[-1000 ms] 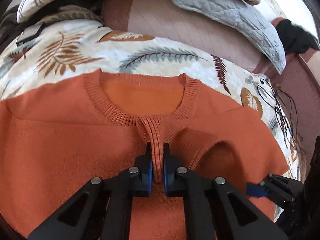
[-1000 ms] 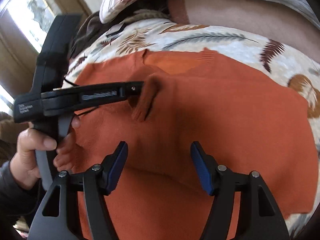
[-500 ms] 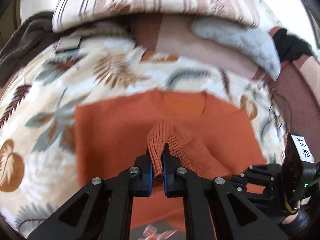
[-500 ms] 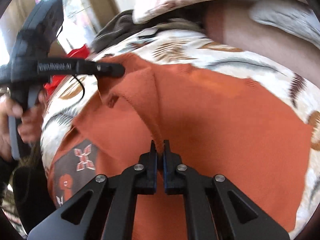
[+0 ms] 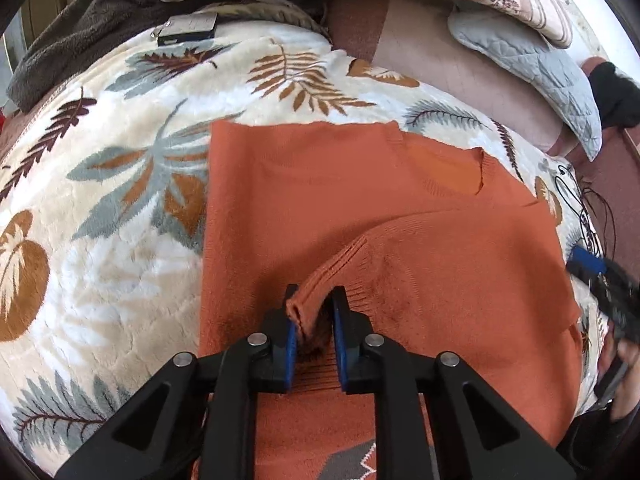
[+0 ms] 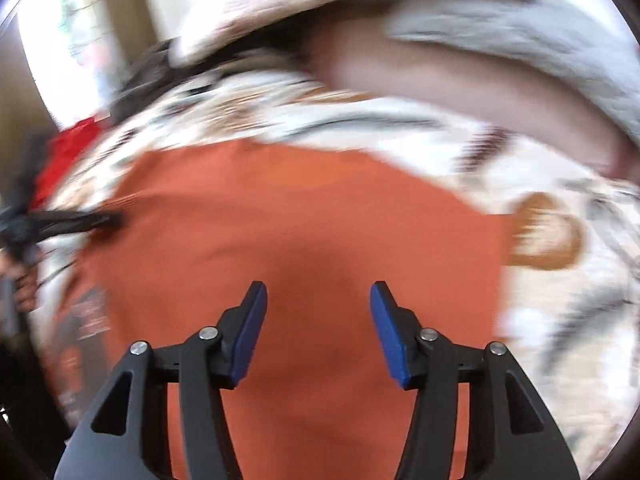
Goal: Fold small clothes
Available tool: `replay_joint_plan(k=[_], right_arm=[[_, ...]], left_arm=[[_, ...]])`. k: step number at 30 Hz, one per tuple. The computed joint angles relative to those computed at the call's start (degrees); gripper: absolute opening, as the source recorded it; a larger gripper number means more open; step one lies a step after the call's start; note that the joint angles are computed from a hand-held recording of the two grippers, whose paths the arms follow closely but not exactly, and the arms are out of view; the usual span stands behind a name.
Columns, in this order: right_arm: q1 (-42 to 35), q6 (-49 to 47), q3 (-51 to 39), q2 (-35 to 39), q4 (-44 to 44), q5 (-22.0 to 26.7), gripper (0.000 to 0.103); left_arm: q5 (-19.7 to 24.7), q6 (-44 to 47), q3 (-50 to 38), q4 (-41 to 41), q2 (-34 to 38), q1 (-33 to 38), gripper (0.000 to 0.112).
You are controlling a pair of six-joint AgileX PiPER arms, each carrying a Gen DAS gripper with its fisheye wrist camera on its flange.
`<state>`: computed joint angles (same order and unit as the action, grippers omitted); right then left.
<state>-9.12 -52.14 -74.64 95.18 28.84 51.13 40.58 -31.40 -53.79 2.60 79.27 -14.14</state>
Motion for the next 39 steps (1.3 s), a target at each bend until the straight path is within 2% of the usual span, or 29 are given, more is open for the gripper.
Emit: replay_joint_plan(k=[2,4,9,10,11,12,16,20,23,25,27,28,31,34,37,39], right_arm=[[-1.1,4.5,-3.6,3.9,-3.7,-2.2,0.059],[-3.0,9.7,-9.0,9.5,-5.9,-1.2,0.059],[-8.2,15.2,-20.0,21.8,2.4,8.8,0.059],[-8.4,15.2,-19.5,21.6,3.9,8.6,0.055],[-8.6,14.9,-20.7,22.1,5.4,10.7,0.018],[-8.7,15.0,-21.1,21.8,6.9,11.7,0.011],[-7.9,11.2,-17.1,16.2,7.9,5.8,0.011],[-6.1,11.9,-17.5,18.7,2.7,2.7,0.011],[-4.9,10.6,-14.4,18.6,0.0,-2.1,0.013],[-4.2,12.6,-12.6,16.0,-2.1,-5.0,0.025],[-4.5,10.5,-9.6,11.9,-0.7,-6.7,0.043],[-4.8,8.9,-8.3,10.1,0.6,-6.3,0.045],[-5.9,2.3,-4.9,5.2,7.2,0.9,0.046],[-4.1,-1.0,0.3,1.2,9.8,5.0,0.046],[-0.4,-2.6,6.9,-2.8,9.2,3.7,0.046],[2.7,-2.6,10.9,-4.0,6.9,0.2,0.046]], left_arm=[[-0.5,0.0,-0.2,0.4,1.1,0.3,0.015],[-0.8,-1.3,-0.5,1.8,1.8,-0.2,0.012],[-0.6,-4.5,-1.2,6.4,3.3,-2.2,0.007],[-0.7,-5.2,-1.1,7.1,3.2,-2.3,0.007],[-0.9,-6.0,-1.0,7.7,3.0,-2.4,0.007],[-0.9,-7.4,-1.0,8.9,2.7,-2.6,0.007],[-0.4,-10.5,-1.6,13.7,2.1,-5.0,0.007],[0.9,-12.4,-2.3,17.4,5.5,-7.1,0.007],[1.3,-14.5,-1.9,21.1,5.3,-9.1,0.009],[1.1,-14.3,-0.6,20.0,3.0,-8.8,0.014],[1.3,-15.3,0.8,20.2,-0.1,-9.0,0.016],[1.7,-17.3,1.7,21.9,-2.2,-10.0,0.016],[1.9,-20.1,2.8,23.8,-6.4,-12.5,0.016],[0.6,-19.9,2.4,21.4,-6.3,-15.1,0.016],[2.9,-20.5,0.6,22.0,-1.6,-18.7,0.016],[4.8,-20.8,0.0,22.2,1.8,-19.3,0.016]])
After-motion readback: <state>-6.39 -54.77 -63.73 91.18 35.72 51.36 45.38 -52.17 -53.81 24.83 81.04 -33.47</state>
